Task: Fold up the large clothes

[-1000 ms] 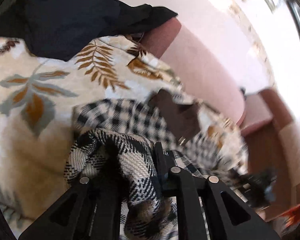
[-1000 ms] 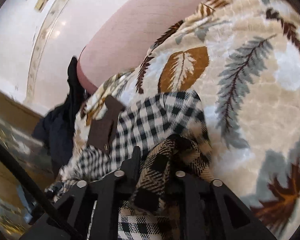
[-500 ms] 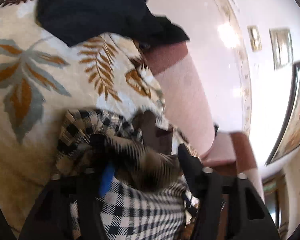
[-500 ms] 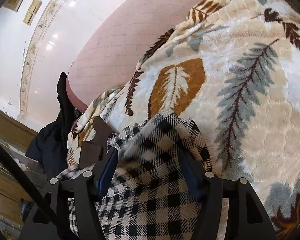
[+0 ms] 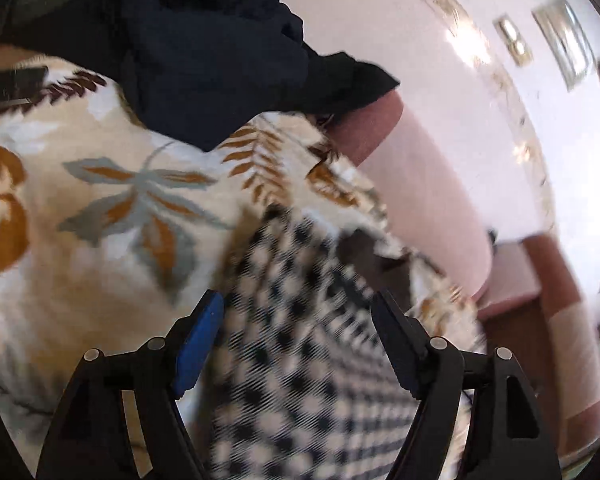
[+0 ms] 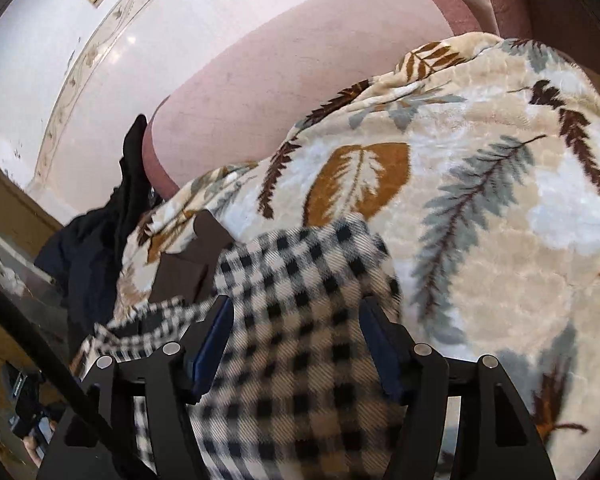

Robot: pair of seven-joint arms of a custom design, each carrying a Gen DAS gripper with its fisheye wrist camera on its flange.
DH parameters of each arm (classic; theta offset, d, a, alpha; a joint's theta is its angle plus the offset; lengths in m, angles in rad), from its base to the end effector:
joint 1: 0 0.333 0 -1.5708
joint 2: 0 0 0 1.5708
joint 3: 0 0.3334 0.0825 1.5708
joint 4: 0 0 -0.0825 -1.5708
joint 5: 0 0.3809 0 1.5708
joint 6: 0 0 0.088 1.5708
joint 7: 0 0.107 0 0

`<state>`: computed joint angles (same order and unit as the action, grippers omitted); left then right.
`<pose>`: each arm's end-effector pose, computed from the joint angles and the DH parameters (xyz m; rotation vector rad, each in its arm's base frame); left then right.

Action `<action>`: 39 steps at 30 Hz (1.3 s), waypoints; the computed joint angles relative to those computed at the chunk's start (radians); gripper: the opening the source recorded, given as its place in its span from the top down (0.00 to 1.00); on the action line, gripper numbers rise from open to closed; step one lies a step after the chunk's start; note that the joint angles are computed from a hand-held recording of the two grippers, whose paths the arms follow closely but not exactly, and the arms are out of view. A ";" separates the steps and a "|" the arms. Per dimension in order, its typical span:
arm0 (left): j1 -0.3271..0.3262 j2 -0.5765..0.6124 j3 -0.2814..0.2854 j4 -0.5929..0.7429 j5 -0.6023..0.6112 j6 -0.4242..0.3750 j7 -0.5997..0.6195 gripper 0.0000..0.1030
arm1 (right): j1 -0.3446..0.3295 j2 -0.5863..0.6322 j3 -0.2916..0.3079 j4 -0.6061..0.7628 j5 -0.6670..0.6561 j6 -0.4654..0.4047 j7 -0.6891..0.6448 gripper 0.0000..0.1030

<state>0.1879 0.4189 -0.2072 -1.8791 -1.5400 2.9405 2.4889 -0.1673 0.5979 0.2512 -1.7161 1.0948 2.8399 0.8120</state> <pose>0.6433 0.0638 0.3322 -2.3793 1.3069 -1.2727 0.7044 -0.0129 0.3001 -1.4549 1.8310 -0.0988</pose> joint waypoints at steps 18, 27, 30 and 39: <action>-0.187 -0.072 0.092 -0.292 0.711 0.053 -0.338 0.86 | -0.026 -0.209 -0.109 -0.351 0.138 -0.196 -0.262 0.41; -0.079 -0.245 -0.008 -0.440 0.737 0.101 -0.354 0.91 | 0.056 -0.282 -0.175 -0.412 0.071 -0.193 -0.262 0.94; -0.213 -0.209 0.156 -0.448 1.097 0.070 -0.668 0.90 | 0.089 -0.255 -0.200 -0.409 -0.010 -0.170 -0.185 0.94; -0.077 -0.246 0.085 -0.493 1.176 0.100 -0.704 0.70 | 0.026 -0.246 -0.194 -0.402 -0.121 -0.163 -0.047 0.57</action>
<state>0.1107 0.1727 -0.1224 -2.3726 -0.3645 3.0404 1.7848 -0.1412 0.3521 0.0574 -2.1183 0.9737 2.6768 0.7649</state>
